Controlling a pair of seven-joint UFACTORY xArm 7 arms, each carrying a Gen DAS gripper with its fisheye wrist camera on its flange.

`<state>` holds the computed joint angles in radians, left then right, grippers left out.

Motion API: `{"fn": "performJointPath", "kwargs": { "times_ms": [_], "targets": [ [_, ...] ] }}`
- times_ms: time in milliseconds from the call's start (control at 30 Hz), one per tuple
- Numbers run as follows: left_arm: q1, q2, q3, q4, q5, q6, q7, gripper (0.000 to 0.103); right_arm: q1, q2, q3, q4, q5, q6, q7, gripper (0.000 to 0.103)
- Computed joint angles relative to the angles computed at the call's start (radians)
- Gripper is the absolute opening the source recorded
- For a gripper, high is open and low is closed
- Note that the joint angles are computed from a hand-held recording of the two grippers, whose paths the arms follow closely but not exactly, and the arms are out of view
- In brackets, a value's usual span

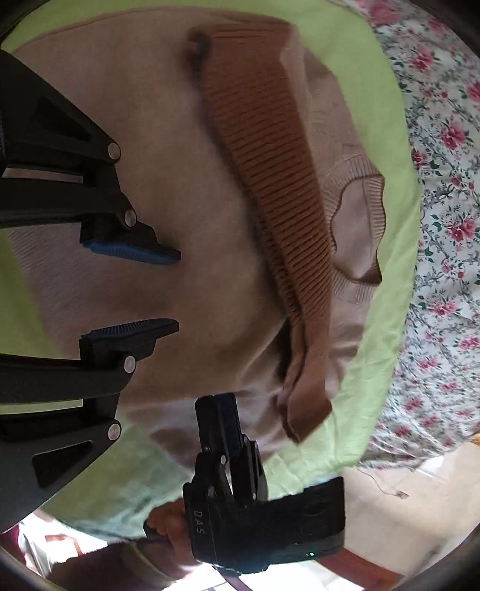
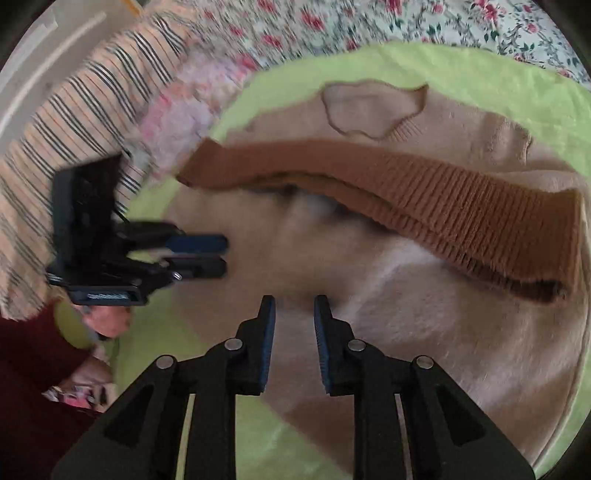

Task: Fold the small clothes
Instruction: 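Lift the hem and fold it up onto the collar with both grippers, then open both grippers and withdraw them from the folded sweater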

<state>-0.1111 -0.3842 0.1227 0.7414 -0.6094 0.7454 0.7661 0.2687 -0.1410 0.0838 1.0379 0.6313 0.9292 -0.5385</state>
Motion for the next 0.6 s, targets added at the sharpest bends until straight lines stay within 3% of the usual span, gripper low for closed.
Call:
{"fn": "performJointPath", "kwargs": {
  "times_ms": [100, 200, 233, 300, 367, 467, 600],
  "targets": [
    [0.012, 0.112, 0.011, 0.105, -0.016, -0.013, 0.006, 0.03, -0.014, 0.087, -0.036, 0.076, -0.009, -0.032, 0.03, 0.023],
    [0.065, 0.246, -0.013, 0.227, 0.042, -0.074, -0.055, 0.027, -0.071, 0.156, -0.015, 0.124, -0.157, -0.177, 0.204, 0.023],
    [0.086, 0.3, -0.018, 0.278, 0.06, -0.092, -0.091, 0.027, -0.047, 0.172, -0.059, 0.129, -0.196, -0.235, 0.28, 0.023],
    [0.127, 0.366, -0.03, 0.341, 0.075, -0.132, -0.157, 0.024, -0.12, 0.184, -0.031, 0.127, -0.148, -0.297, 0.345, 0.023],
    [0.17, 0.407, -0.032, 0.39, 0.006, -0.129, -0.169, 0.024, -0.146, 0.164, -0.034, 0.095, -0.084, -0.353, 0.37, 0.023],
    [0.232, 0.418, -0.037, 0.402, -0.098, -0.142, -0.183, 0.024, -0.151, 0.099, -0.028, 0.037, -0.065, -0.384, 0.365, 0.023],
    [0.251, 0.315, -0.04, 0.293, -0.162, -0.177, -0.148, 0.029, -0.126, -0.018, -0.043, -0.057, -0.045, -0.372, 0.349, 0.023]
  ]
}}
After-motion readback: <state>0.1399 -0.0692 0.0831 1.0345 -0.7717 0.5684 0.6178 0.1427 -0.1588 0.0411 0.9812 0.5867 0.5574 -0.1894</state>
